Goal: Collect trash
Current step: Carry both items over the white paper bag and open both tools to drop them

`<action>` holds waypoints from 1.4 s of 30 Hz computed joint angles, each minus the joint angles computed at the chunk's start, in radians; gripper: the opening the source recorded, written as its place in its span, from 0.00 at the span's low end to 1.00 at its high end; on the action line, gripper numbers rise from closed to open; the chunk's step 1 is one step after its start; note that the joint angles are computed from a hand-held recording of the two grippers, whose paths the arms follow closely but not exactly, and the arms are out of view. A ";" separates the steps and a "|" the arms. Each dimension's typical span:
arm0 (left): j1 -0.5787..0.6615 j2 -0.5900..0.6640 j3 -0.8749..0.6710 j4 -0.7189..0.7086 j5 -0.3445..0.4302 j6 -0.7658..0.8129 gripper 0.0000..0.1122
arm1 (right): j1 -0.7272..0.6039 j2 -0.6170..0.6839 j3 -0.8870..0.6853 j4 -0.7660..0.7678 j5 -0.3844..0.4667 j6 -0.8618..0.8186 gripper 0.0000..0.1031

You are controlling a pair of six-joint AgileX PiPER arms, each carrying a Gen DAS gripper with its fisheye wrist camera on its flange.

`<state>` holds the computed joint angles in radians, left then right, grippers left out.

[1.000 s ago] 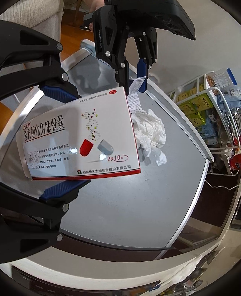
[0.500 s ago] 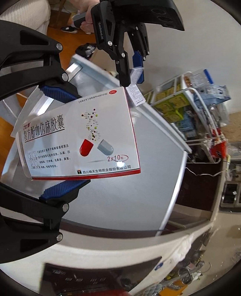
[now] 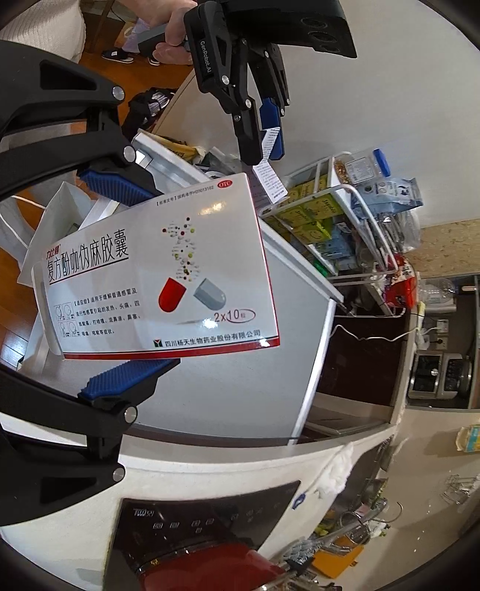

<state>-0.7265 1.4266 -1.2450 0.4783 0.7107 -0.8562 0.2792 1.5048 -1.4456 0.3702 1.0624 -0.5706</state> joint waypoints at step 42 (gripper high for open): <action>-0.280 0.109 0.362 -0.186 -0.132 -0.017 0.36 | 0.085 -0.064 0.725 0.102 -0.305 0.062 0.71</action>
